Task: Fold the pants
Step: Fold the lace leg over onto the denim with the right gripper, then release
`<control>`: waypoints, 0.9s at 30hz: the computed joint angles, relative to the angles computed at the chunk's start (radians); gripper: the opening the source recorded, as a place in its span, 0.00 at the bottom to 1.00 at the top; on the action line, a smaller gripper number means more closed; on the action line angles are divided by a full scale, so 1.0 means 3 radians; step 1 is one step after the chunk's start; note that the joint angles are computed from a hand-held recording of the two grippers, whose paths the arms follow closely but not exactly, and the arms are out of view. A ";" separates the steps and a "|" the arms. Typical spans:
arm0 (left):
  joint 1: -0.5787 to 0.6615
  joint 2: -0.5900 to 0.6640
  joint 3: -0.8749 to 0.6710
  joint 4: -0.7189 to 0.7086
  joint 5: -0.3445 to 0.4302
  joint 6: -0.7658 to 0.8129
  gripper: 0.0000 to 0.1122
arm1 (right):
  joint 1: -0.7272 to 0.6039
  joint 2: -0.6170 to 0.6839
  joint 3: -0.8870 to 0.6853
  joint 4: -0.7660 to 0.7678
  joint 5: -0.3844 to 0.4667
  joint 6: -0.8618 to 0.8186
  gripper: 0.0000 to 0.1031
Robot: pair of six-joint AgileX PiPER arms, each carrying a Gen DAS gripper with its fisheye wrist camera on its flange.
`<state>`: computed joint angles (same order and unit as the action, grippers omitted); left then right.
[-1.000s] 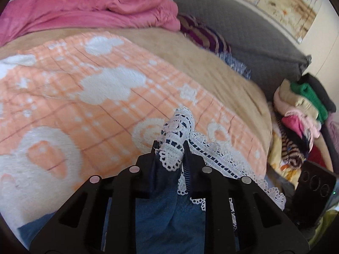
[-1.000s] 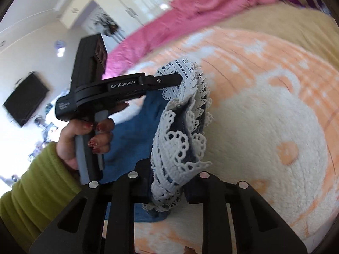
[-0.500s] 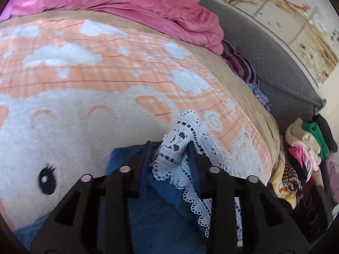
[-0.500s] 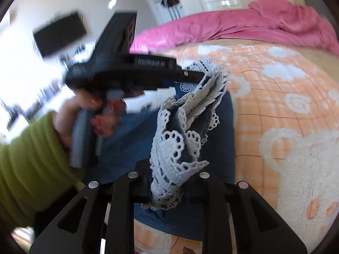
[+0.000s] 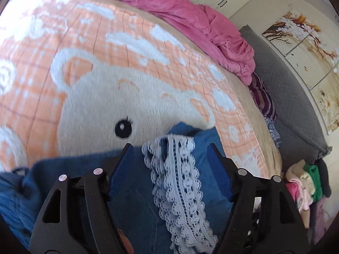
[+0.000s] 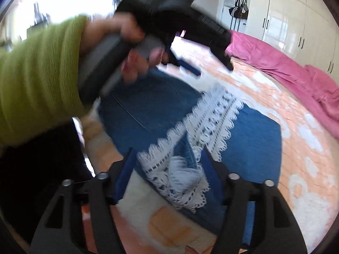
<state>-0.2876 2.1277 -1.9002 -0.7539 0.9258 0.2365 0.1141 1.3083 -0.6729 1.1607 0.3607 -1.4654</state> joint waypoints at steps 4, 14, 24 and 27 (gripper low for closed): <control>-0.0037 0.0146 -0.0134 0.0136 0.0084 -0.0133 0.57 | -0.0529 -0.0022 -0.0042 0.0450 0.0534 -0.0189 0.66; -0.0193 0.0484 -0.0547 0.0374 0.0214 -0.0347 0.57 | -0.1222 0.0559 -0.0916 -0.0704 0.0788 0.2093 0.78; -0.0276 0.0491 -0.0673 0.0425 0.0171 -0.0340 0.14 | -0.1340 0.1785 -0.2327 -0.1410 0.1464 0.2858 0.71; -0.0325 0.0429 -0.0726 0.0535 0.0080 -0.0237 0.14 | -0.1349 0.1976 -0.2516 -0.1396 0.1665 0.2901 0.29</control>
<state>-0.3850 2.2564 -2.1179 -0.5934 0.9497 0.1655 -0.2905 1.9011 -1.4276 0.7420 0.8601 -0.5950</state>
